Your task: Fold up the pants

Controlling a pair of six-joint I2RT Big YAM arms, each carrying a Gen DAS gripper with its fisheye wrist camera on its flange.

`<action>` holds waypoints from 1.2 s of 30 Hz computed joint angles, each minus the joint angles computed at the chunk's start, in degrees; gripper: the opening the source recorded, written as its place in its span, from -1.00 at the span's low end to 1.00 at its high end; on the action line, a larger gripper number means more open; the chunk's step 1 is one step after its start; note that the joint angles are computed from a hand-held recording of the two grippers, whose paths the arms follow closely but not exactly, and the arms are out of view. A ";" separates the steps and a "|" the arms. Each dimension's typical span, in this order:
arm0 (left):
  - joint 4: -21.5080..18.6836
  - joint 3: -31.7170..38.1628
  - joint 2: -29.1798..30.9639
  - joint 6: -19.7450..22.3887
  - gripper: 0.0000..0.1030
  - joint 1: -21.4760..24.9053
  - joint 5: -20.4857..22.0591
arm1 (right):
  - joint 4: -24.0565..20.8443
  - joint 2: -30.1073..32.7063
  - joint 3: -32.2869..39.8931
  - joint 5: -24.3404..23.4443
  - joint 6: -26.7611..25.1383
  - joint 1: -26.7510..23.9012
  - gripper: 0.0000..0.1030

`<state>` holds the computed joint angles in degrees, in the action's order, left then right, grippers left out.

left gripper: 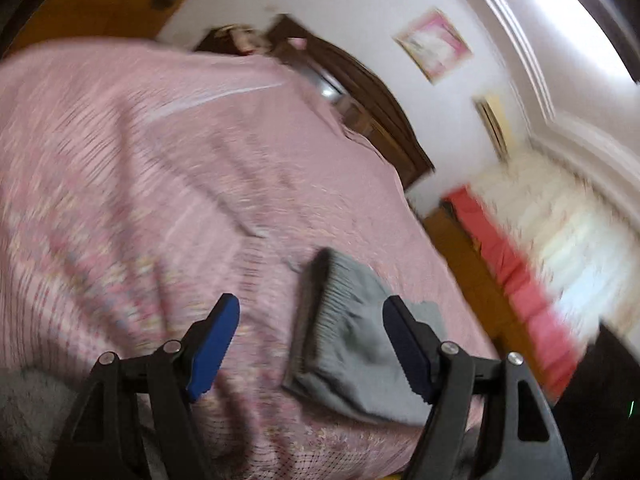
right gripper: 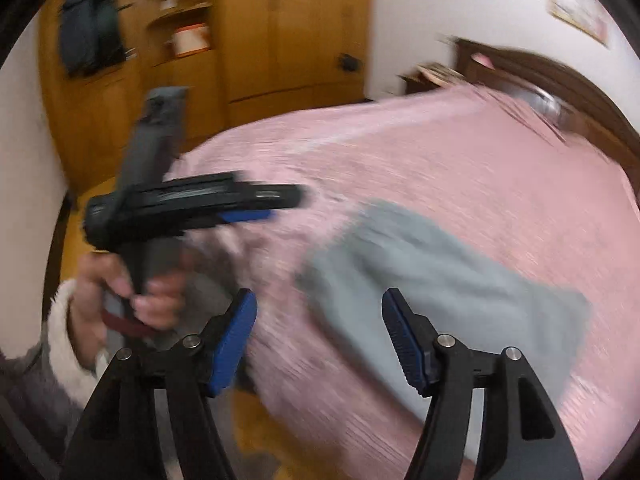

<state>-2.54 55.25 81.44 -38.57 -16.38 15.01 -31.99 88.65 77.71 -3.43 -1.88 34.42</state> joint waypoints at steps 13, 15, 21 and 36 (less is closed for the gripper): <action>-27.58 19.36 13.67 10.79 0.60 -2.21 0.99 | -1.41 11.70 -0.99 -44.32 19.82 -31.62 0.60; -27.24 19.48 13.60 11.02 0.70 -2.29 1.66 | -5.01 15.26 1.40 -49.95 15.01 -32.07 0.58; -26.57 21.71 15.44 12.51 0.72 -1.71 5.23 | -17.91 24.13 12.78 -60.89 2.74 -33.65 0.32; -16.56 25.56 14.97 13.61 0.59 -11.76 -9.50 | -43.85 28.73 31.40 -48.00 -13.55 -41.88 -0.75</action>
